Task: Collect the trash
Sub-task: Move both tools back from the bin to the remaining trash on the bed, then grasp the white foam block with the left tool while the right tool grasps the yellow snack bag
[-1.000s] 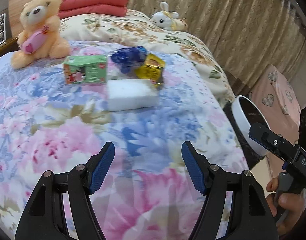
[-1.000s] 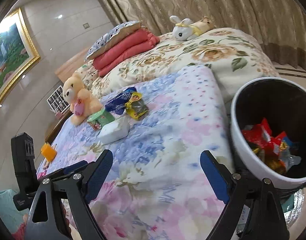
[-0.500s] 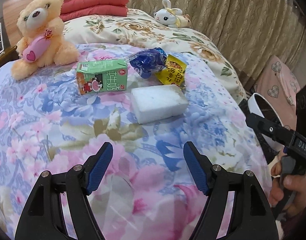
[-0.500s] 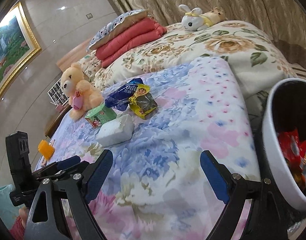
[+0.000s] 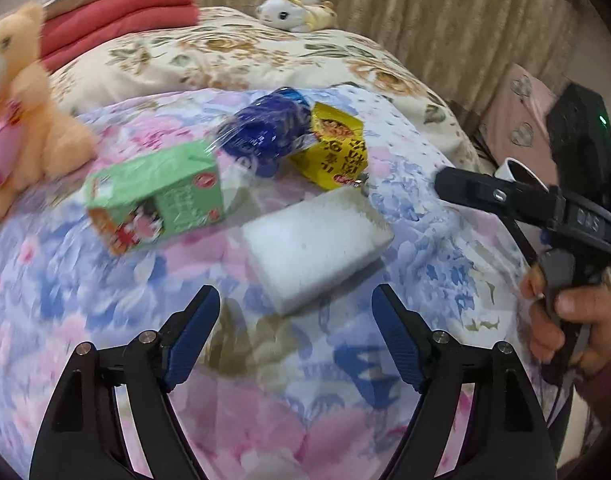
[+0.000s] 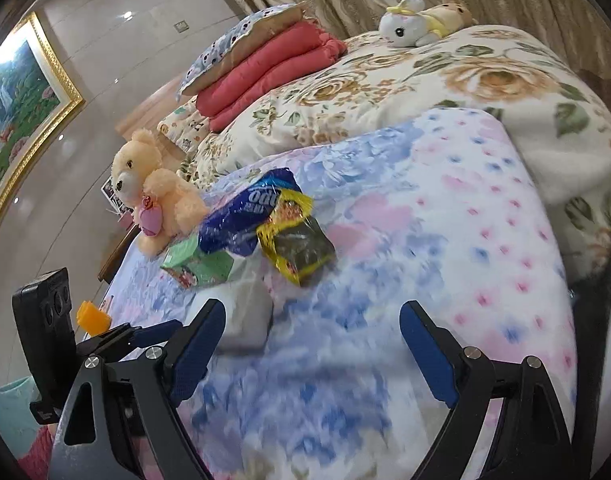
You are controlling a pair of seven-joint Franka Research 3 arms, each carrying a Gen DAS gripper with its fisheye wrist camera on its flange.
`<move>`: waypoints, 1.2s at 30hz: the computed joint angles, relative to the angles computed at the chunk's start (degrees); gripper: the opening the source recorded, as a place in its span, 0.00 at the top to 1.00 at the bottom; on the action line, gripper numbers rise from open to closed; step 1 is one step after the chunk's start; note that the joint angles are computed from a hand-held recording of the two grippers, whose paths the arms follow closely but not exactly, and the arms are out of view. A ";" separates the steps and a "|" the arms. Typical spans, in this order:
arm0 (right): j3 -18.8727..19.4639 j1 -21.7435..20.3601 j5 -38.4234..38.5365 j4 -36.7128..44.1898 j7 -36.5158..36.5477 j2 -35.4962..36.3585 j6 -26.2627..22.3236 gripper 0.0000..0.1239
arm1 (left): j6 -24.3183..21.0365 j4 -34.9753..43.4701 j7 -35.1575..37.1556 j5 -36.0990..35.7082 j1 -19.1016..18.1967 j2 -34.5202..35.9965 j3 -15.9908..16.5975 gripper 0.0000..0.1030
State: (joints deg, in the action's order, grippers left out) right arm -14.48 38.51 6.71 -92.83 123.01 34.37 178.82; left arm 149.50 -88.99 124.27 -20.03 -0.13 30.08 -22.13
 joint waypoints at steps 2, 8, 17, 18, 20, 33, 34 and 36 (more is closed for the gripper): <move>1.92 -2.10 -0.18 3.69 -1.51 1.89 -1.84 0.27 | -1.07 2.18 0.46 0.65 -0.28 1.45 0.05 0.21; 6.61 -7.11 -0.51 14.04 -4.01 7.71 -7.57 0.28 | -3.25 6.27 2.66 0.64 0.11 4.46 -0.93 0.20; 7.19 -8.03 -3.65 24.33 -4.15 13.61 -15.37 0.57 | -2.38 4.90 7.76 -2.84 1.33 4.20 -2.78 0.40; 7.22 -8.09 -4.02 24.31 -3.89 13.56 -15.54 0.65 | -1.88 4.38 7.73 -2.47 0.91 3.85 -2.34 0.42; 8.30 -8.78 -4.05 23.22 -4.20 12.90 -14.91 0.77 | -0.54 2.94 7.90 -2.33 0.64 2.90 -2.07 0.44; 4.80 -3.25 -4.14 1.08 -0.21 0.26 -3.30 0.97 | 6.79 -11.47 1.39 -11.09 2.52 -7.16 -1.47 0.47; 4.15 -2.42 -4.06 -0.31 0.05 -0.56 -2.64 0.97 | 7.60 -12.40 0.47 -11.62 2.38 -7.82 -1.28 0.47; 2.74 -0.59 -3.95 -3.29 0.60 -2.20 -1.12 0.97 | 9.44 -14.65 0.14 -13.82 2.73 -9.36 -1.82 0.47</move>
